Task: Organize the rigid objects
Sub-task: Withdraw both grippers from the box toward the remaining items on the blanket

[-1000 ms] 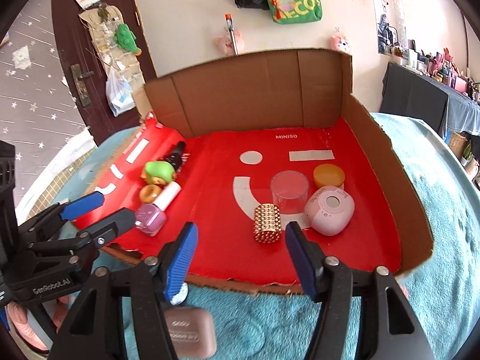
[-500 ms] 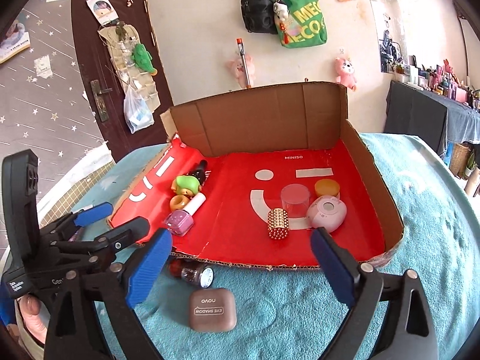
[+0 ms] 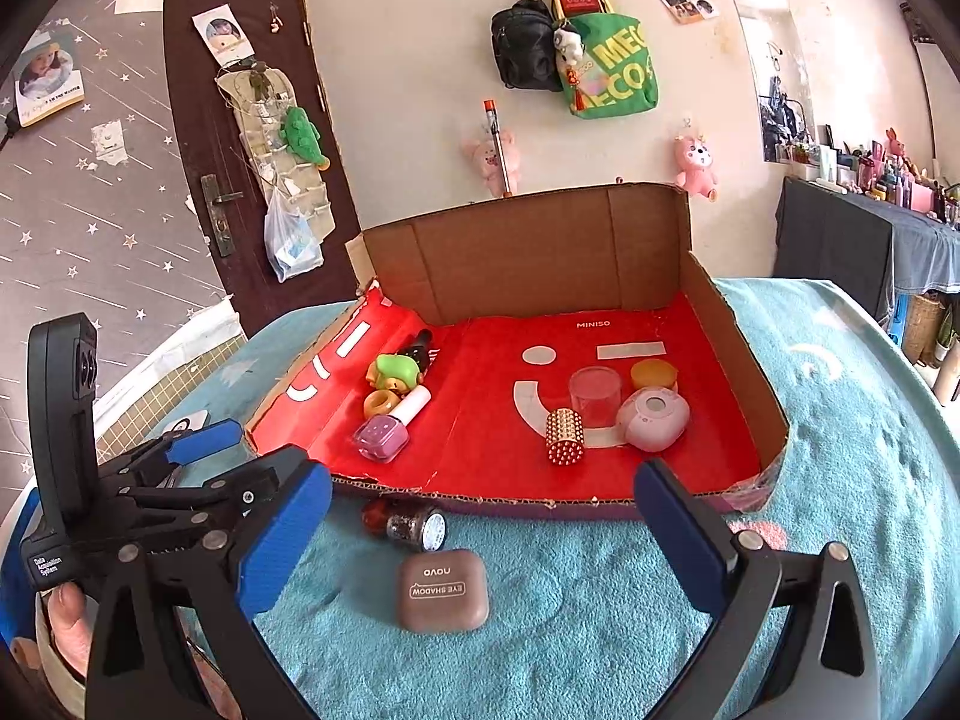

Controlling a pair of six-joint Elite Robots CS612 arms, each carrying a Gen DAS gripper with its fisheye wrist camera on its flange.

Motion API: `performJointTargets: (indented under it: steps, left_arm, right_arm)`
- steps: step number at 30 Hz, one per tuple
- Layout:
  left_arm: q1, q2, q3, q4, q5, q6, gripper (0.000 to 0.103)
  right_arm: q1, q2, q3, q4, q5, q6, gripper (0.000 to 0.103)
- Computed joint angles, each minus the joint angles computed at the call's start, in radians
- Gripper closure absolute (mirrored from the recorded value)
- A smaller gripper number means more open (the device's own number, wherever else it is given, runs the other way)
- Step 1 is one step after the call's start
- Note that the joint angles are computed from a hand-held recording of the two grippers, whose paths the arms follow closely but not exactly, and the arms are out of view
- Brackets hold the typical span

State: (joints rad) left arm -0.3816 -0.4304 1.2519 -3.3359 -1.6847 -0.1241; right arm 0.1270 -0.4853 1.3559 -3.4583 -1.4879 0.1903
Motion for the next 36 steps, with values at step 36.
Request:
performJointTargets:
  steps: [36]
  left_arm:
    - [-0.011, -0.017, 0.088, -0.004, 0.066, 0.056, 0.0]
  right_arm:
    - [0.017, 0.002, 0.043, 0.055, -0.041, 0.005, 0.0]
